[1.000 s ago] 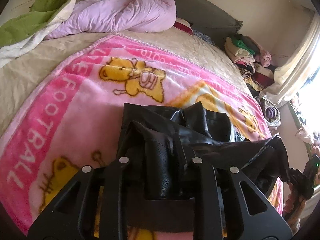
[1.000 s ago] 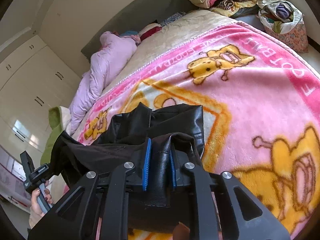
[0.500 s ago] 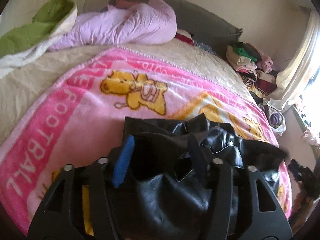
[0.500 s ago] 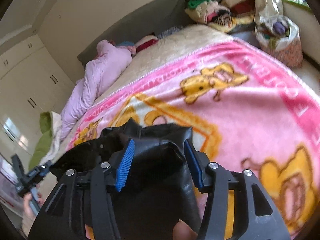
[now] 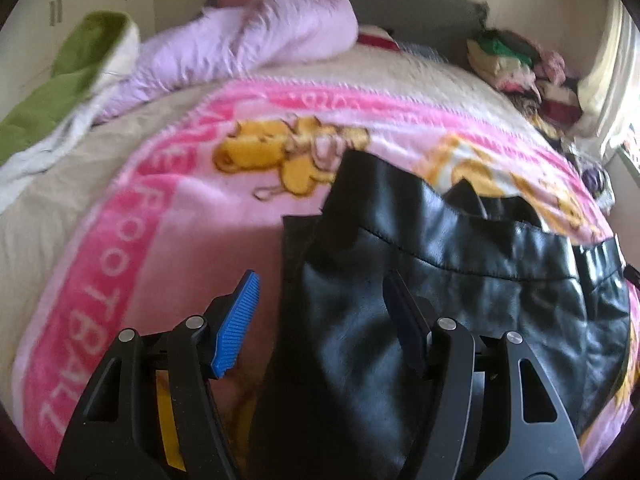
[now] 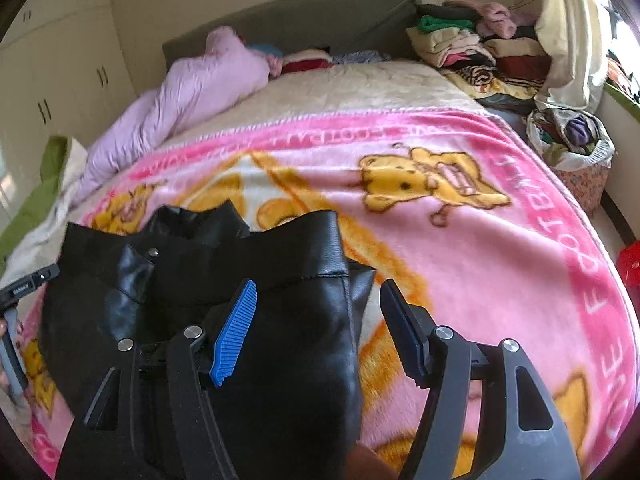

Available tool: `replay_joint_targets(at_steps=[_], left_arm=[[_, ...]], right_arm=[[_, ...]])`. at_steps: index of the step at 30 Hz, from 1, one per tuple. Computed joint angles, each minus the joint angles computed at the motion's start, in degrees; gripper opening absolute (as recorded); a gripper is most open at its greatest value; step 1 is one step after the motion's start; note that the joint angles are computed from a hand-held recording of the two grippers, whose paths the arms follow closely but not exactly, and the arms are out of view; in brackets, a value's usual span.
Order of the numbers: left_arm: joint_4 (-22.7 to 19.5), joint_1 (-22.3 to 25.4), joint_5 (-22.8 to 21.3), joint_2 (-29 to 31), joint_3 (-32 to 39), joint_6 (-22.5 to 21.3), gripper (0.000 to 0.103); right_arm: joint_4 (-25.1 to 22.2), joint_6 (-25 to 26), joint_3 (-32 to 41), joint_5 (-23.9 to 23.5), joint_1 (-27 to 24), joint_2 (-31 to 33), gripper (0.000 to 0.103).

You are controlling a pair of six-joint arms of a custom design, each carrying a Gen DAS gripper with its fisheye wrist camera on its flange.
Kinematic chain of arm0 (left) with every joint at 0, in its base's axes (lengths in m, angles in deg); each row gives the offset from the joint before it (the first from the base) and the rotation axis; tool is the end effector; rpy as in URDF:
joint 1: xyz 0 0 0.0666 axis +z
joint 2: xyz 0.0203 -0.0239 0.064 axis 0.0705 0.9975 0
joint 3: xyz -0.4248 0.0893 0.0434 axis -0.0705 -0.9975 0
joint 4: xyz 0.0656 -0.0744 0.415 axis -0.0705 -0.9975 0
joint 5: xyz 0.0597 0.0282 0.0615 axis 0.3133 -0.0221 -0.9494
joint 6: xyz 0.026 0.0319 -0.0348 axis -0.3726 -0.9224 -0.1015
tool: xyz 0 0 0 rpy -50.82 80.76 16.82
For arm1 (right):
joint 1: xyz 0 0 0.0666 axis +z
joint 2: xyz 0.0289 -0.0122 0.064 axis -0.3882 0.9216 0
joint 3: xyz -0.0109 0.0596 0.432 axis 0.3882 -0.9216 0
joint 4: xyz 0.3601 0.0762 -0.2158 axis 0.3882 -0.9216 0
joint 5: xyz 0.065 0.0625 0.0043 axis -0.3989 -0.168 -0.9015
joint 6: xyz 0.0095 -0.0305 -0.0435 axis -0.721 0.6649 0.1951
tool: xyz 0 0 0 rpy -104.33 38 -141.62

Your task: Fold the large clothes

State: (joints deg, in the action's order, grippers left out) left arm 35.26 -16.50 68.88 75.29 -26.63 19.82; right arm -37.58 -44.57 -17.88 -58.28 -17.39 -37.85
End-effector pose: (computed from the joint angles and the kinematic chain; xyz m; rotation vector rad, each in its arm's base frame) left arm 0.3925 -0.1462 0.3207 0.2124 2.4138 -0.1933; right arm 0.2593 0.0212 0.3252 0.2698 2.3084 0.0943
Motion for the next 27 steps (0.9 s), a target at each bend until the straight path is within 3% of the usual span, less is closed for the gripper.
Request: replay_joint_targets(at_steps=[2,3,4,5,6,9,13,23,27], left_arm=[[0.72,-0.26,0.74,1.47,0.39,-1.39,0.049],[1.2,-0.59,0.83,1.83,0.27,-1.67,0.032],[1.8,-0.85,0.18,1.96,0.01,-1.76,0.02],[2.61,-0.87,-0.03,1.75,-0.39,-1.75,0.015],[2.86,-0.77,0.43,1.41,-0.48,-1.52,0.01],[4.63,0.13,4.05,-1.41,-0.63,-0.66,0.004],[7.23,-1.95,0.52,-3.23,0.67,-1.42,0.003],[4.75,-2.8,-3.63,7.2,5.45,-0.33,0.007],[4.89,-1.68,-2.18,9.2,4.75,-0.09,0.012]], right_arm=[[1.39,0.65,0.04,0.48,0.13,1.82,0.056],[1.71,0.79,0.0,0.54,0.2,2.05,0.032],[1.76,0.13,-0.15,2.34,0.71,2.08,0.026],[2.17,-0.13,-0.47,2.14,0.55,1.48,0.017],[2.49,-0.23,-0.77,1.71,0.43,0.51,0.013],[3.73,-1.3,-1.17,-0.3,-0.98,-3.78,0.012],[5.75,-3.59,-0.37,-0.37,-2.56,-5.5,0.012],[6.17,-5.83,0.96,0.79,-4.44,6.68,0.013],[6.37,-6.9,0.55,-0.44,-5.44,10.18,0.018]])
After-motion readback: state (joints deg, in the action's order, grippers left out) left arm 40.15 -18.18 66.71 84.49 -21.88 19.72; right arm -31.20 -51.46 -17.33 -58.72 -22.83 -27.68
